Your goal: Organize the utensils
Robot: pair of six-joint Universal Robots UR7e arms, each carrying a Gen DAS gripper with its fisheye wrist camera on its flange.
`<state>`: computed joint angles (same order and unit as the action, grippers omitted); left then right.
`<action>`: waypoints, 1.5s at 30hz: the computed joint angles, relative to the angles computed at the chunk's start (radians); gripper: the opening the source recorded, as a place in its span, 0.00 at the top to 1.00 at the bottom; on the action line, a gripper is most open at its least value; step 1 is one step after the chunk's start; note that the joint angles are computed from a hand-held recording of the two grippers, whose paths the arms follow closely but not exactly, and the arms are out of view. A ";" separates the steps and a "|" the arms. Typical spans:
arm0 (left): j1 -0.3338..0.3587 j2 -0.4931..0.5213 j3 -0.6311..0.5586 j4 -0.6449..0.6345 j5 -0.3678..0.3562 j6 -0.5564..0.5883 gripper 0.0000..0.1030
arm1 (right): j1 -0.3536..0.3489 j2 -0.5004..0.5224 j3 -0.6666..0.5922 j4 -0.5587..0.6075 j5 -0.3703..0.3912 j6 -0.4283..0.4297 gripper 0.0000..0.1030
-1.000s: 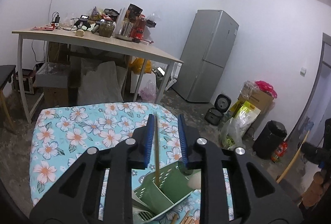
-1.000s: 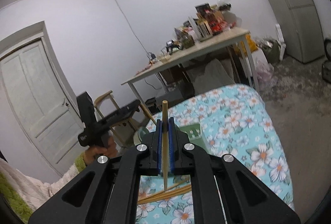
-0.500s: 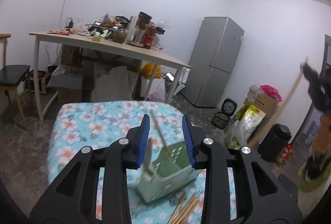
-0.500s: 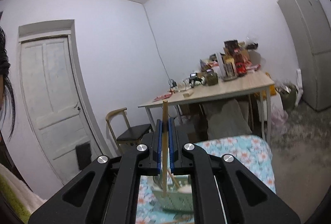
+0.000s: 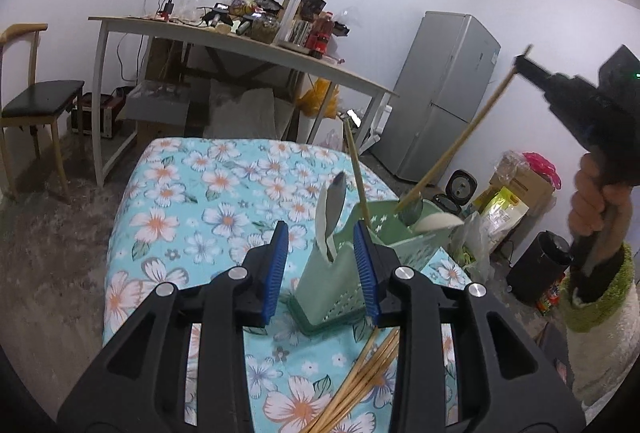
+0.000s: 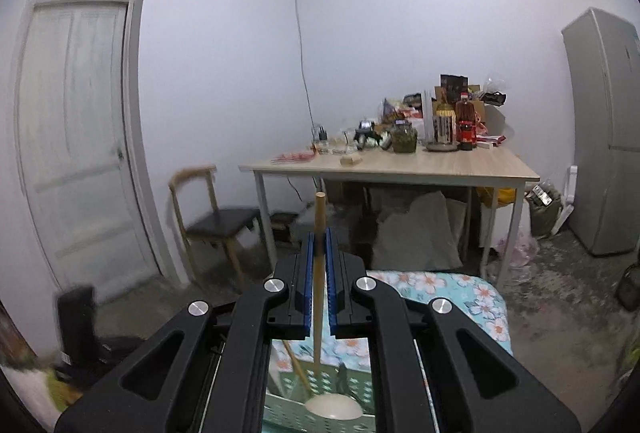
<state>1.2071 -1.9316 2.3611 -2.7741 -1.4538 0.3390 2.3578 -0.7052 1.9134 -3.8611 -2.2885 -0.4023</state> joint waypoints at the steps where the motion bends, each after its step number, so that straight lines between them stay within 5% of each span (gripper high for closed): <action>1: 0.001 -0.001 0.005 -0.003 0.002 0.004 0.69 | -0.008 0.016 -0.004 0.013 -0.007 -0.004 0.94; 6: 0.010 0.015 0.008 -0.004 -0.006 -0.004 0.69 | -0.046 0.024 0.013 0.135 -0.039 0.097 0.91; 9: 0.012 0.020 0.010 -0.001 -0.006 0.000 0.69 | -0.067 -0.016 0.064 0.119 -0.005 0.182 0.68; 13: 0.020 0.039 0.007 -0.005 -0.010 -0.002 0.69 | -0.078 -0.062 0.134 0.060 0.025 0.255 0.61; 25: 0.034 0.075 0.008 0.026 -0.070 0.013 0.64 | -0.111 -0.136 0.371 -0.022 0.114 0.568 0.61; 32: 0.035 0.144 -0.005 0.160 -0.106 0.087 0.64 | -0.215 -0.028 0.486 -0.091 0.247 0.815 0.61; 37: -0.029 0.204 0.000 0.258 -0.013 0.171 0.65 | -0.285 0.084 0.511 -0.173 0.339 0.899 0.61; 45: -0.120 0.313 0.040 0.217 0.149 0.253 0.82 | -0.337 0.128 0.525 -0.217 0.387 0.885 0.62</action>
